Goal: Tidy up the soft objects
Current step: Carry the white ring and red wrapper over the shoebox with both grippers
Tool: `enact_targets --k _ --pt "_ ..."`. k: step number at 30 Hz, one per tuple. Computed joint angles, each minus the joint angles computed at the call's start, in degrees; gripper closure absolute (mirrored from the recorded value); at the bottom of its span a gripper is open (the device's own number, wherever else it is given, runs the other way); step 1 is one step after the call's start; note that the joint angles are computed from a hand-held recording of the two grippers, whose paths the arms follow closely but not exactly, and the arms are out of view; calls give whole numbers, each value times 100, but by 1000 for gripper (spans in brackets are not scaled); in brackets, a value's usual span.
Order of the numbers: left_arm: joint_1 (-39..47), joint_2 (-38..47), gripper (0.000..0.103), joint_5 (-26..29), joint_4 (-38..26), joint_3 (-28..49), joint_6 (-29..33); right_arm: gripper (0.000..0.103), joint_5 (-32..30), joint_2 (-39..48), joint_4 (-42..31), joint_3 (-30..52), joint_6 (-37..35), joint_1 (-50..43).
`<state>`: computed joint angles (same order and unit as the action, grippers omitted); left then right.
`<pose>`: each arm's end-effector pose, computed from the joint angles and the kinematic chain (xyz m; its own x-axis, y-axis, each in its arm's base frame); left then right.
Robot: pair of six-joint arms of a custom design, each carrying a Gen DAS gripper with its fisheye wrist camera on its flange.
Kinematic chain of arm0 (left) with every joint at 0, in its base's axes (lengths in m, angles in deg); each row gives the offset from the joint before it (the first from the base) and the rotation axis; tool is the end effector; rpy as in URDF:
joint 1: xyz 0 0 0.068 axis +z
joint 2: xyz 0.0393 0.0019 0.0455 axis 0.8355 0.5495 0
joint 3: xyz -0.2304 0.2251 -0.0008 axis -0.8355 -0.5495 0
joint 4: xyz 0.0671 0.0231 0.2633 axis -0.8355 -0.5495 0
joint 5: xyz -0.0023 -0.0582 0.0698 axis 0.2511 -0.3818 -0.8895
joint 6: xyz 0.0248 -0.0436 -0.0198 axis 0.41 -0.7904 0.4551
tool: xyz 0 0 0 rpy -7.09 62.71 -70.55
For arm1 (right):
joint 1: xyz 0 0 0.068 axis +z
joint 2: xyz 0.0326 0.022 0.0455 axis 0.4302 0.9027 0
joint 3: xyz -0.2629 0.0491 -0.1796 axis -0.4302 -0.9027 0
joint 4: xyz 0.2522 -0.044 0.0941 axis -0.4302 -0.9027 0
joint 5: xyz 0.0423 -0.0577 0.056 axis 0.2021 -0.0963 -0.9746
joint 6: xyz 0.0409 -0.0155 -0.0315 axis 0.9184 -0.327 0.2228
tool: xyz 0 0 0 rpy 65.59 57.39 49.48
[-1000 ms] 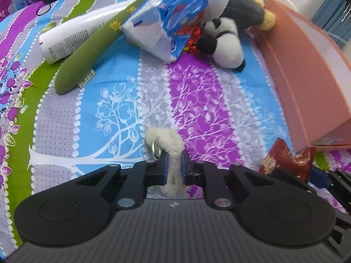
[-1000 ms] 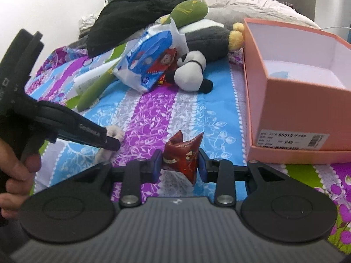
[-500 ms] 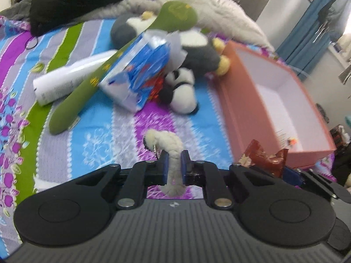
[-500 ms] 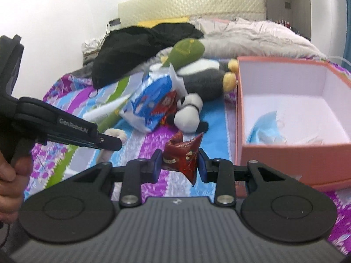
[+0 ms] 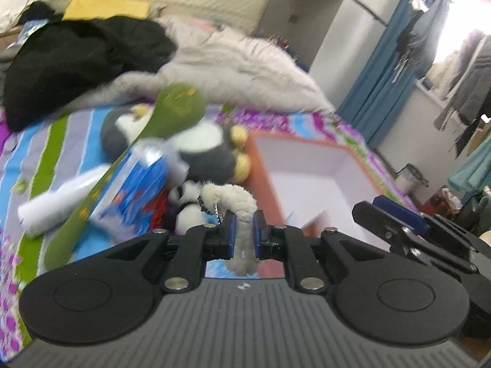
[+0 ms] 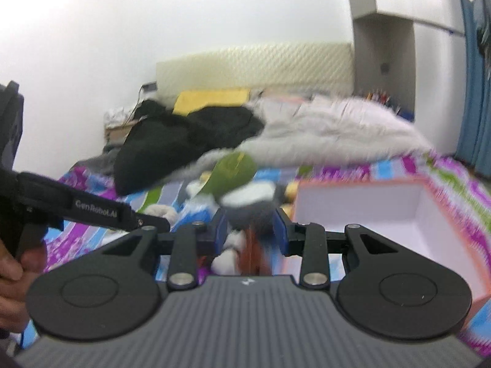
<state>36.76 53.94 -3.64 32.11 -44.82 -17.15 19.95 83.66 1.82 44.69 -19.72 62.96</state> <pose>0.1654 -0.0610 0.2402 -0.6919 -0.1732 -0.7009 0.0929 0.9414 -0.3243 0.1345 0.0921 0.2241 -0.4030 -0.0588 -0.9133 -0.3367 0.9375 0.0882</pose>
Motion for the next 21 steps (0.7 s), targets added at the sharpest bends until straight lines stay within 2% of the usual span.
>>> enact_targets --k 2,4,7,10,15,21 --pt "-66 274 89 70 148 231 3 70 -245 2 22 100 -187 -383" --pt "-124 510 89 170 204 454 -24 80 -632 87 25 208 -316 -894" --pt "-312 945 89 128 317 753 -14 80 -1333 266 -31 321 -415 -1723" --pt "-460 1202 89 149 404 861 -108 80 -1774 308 -138 293 -466 -2237" --pt "-738 1273 89 -63 534 681 -153 80 -1891 250 -229 100 -438 -2387" --pt "-749 1199 89 -137 778 255 -103 80 -1519 379 4 -184 -171 -1771"
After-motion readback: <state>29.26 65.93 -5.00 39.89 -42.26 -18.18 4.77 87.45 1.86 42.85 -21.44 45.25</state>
